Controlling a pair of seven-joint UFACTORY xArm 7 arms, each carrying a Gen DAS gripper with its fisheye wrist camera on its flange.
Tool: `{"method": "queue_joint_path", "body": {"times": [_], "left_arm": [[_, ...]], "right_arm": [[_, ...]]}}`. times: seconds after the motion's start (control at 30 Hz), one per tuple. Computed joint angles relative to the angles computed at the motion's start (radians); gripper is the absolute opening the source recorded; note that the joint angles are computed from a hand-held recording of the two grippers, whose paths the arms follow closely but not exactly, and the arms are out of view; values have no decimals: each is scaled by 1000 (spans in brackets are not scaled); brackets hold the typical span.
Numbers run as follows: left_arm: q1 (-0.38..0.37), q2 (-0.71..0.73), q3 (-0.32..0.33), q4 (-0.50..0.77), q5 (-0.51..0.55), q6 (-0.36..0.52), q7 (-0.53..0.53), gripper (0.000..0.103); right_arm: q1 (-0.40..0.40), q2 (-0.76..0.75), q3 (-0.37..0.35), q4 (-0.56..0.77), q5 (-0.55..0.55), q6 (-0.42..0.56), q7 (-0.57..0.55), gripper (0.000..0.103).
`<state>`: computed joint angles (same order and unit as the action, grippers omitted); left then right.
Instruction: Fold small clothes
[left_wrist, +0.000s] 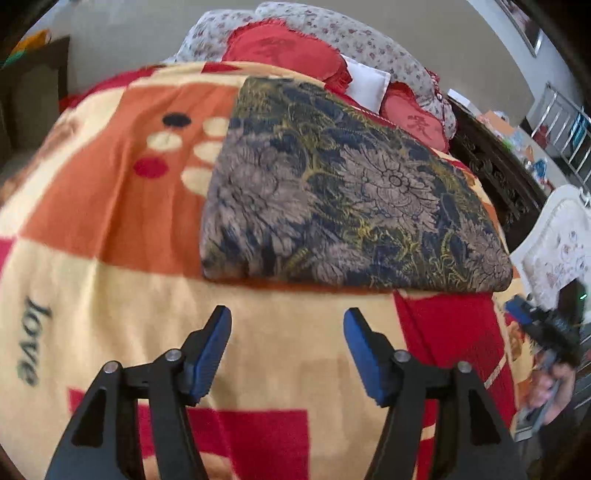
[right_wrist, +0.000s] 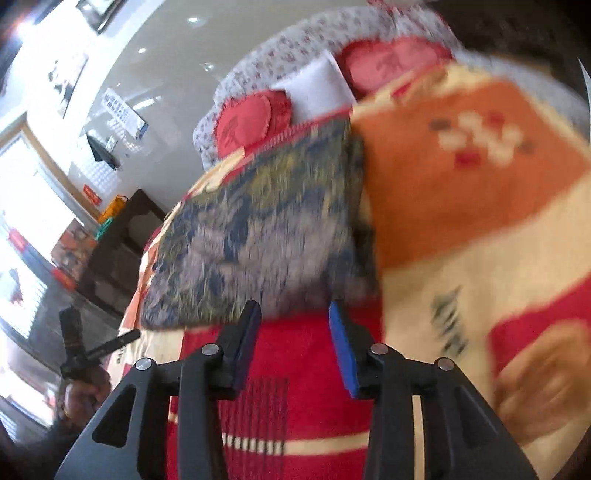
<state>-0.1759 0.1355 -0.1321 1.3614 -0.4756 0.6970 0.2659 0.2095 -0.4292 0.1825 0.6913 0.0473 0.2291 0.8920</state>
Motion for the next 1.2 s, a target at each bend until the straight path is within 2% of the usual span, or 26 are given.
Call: {"method": "queue_joint_path", "body": {"times": [0.07, 0.17, 0.27, 0.3, 0.33, 0.37, 0.47, 0.67, 0.87, 1.07, 1.2], "left_arm": [[-6, 10, 2, -2, 18, -16, -26, 67], [4, 30, -3, 0, -7, -14, -24, 70], [35, 33, -15, -13, -124, -20, 45, 76], [48, 34, -19, -13, -181, -13, 74, 78], [60, 36, -22, -13, -236, -5, 97, 81], [68, 41, -22, -10, -279, 4, 110, 83], [82, 67, -19, 18, -358, 19, 110, 85], [118, 124, -29, 80, -478, 42, 87, 87], [130, 172, -36, 144, -480, 52, 41, 88], [148, 229, -49, 209, -534, 27, -64, 88], [146, 264, -53, 258, -478, 26, -137, 87]], "right_arm": [[-5, 27, 8, -16, 24, -40, 45, 58], [22, 70, -24, -68, 95, -191, 103, 58], [82, 99, -90, -102, 149, -332, 112, 59], [145, 112, -154, -117, 169, -391, 113, 59], [172, 122, -183, -126, 174, -430, 122, 59], [201, 133, -217, -133, 168, -469, 136, 59], [210, 158, -245, -136, 129, -521, 178, 59], [163, 195, -231, -142, 29, -664, 259, 59], [110, 186, -190, -180, -19, -706, 340, 63], [64, 200, -156, -139, -21, -649, 331, 69], [59, 228, -163, -105, -23, -629, 349, 71]]}}
